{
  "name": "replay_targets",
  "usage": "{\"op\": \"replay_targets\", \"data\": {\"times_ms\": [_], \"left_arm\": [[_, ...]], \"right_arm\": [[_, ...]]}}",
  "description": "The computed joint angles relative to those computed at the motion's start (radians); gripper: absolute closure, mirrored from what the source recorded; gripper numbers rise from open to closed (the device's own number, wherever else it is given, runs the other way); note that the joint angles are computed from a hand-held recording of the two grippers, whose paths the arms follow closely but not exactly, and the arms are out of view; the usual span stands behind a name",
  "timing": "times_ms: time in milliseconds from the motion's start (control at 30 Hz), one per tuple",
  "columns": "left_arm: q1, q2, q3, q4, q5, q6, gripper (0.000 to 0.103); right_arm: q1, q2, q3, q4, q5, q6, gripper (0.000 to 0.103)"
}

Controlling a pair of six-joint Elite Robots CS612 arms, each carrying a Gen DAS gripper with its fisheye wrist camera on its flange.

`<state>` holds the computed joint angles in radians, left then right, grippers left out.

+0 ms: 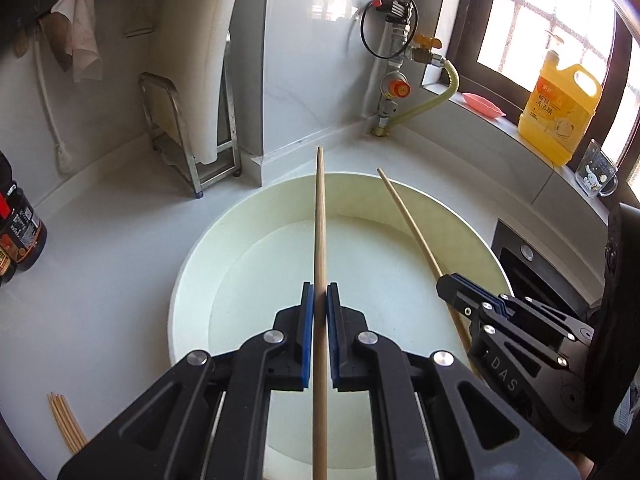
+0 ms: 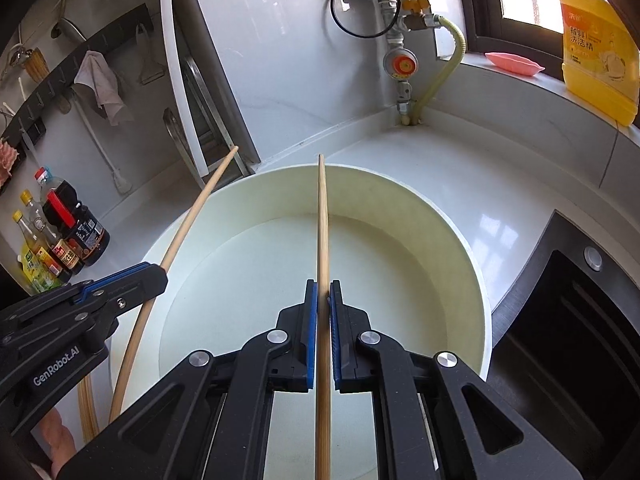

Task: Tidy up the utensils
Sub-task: 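Lift the left tool's chopstick over the cream basin while the right tool carries its own, then open the left gripper over the basin while the right gripper releases its chopstick, then move both open tools back from the basin to the chopstick bundle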

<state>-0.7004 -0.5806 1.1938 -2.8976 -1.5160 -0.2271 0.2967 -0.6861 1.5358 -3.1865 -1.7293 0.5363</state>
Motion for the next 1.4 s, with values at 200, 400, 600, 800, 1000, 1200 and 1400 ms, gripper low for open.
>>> {"op": "replay_targets", "data": {"times_ms": [200, 400, 600, 800, 1000, 1200, 1400], "left_arm": [[-0.006, 0.029, -0.051, 0.081, 0.012, 0.007, 0.095], [-0.003, 0.041, -0.064, 0.124, 0.009, -0.003, 0.095], [0.0, 0.041, -0.064, 0.14, 0.017, -0.019, 0.087], [0.005, 0.021, -0.026, 0.083, 0.037, -0.05, 0.057], [0.009, -0.003, 0.011, 0.045, 0.055, -0.059, 0.056], [0.013, -0.023, 0.049, 0.02, 0.068, -0.071, 0.054], [0.019, -0.046, 0.093, -0.015, 0.079, -0.084, 0.052]], "right_arm": [[-0.006, 0.002, -0.005, 0.04, 0.024, 0.02, 0.097], [-0.008, 0.003, -0.01, 0.073, 0.041, 0.027, 0.097], [-0.004, 0.001, -0.009, 0.076, 0.027, 0.021, 0.096], [0.001, -0.004, -0.002, 0.054, 0.002, 0.018, 0.079], [0.005, -0.006, -0.005, 0.048, -0.001, 0.006, 0.075], [0.01, -0.008, -0.006, 0.041, 0.004, -0.003, 0.07], [0.018, -0.01, -0.007, 0.029, 0.006, -0.023, 0.063]]}}
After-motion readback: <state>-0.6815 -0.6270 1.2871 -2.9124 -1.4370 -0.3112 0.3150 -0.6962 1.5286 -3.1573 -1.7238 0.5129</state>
